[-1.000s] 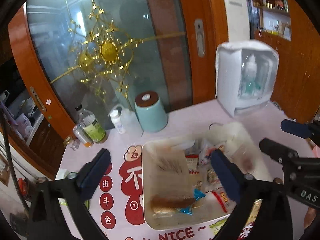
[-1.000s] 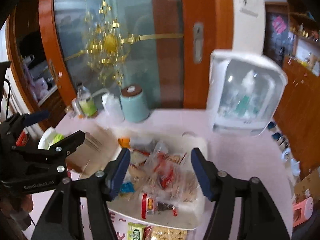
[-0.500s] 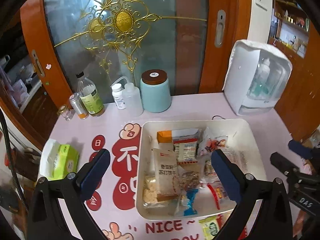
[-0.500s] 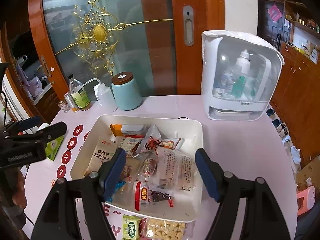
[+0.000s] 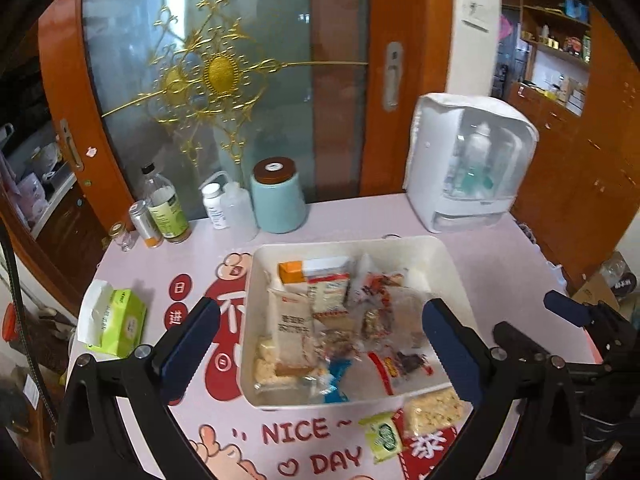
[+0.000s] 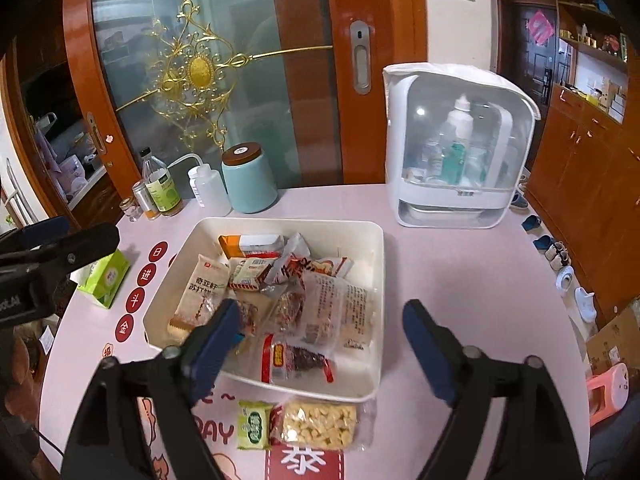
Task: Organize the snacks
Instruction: 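Move the left gripper to the green pastry pack while the right moves to the puffed-snack bag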
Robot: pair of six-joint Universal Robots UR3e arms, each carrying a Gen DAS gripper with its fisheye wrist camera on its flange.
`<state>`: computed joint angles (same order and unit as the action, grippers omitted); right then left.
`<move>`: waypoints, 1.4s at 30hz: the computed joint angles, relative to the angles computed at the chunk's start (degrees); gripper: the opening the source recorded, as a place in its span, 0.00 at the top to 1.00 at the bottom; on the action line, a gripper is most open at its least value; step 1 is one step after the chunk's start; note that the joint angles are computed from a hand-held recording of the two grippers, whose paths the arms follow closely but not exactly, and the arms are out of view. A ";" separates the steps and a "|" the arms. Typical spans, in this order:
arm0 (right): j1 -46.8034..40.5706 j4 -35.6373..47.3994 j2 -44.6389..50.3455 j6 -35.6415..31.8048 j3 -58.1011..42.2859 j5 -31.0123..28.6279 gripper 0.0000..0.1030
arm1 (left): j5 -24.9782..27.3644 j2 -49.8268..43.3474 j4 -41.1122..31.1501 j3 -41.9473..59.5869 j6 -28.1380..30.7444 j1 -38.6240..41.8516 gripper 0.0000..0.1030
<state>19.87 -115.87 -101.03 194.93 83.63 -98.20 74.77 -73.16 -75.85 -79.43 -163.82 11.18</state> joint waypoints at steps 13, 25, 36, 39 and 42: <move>-7.91 3.08 -18.86 -2.41 18.33 5.08 0.15 | 6.11 10.72 2.31 -13.89 -7.14 -12.28 0.02; -18.94 4.96 -31.46 -7.52 35.40 13.74 0.15 | 10.23 11.78 11.03 -37.71 -16.07 -13.90 0.04; -18.59 0.58 -30.36 -8.24 41.65 15.54 0.15 | 5.79 5.08 20.53 -49.67 -17.64 -7.42 0.12; -18.15 -0.77 -28.99 -8.09 42.42 15.70 0.15 | 6.14 2.27 23.08 -50.12 -18.62 -8.68 0.12; -17.07 -2.22 -27.61 -7.55 42.90 15.34 0.15 | 7.02 0.19 24.97 -50.09 -19.21 -10.28 0.12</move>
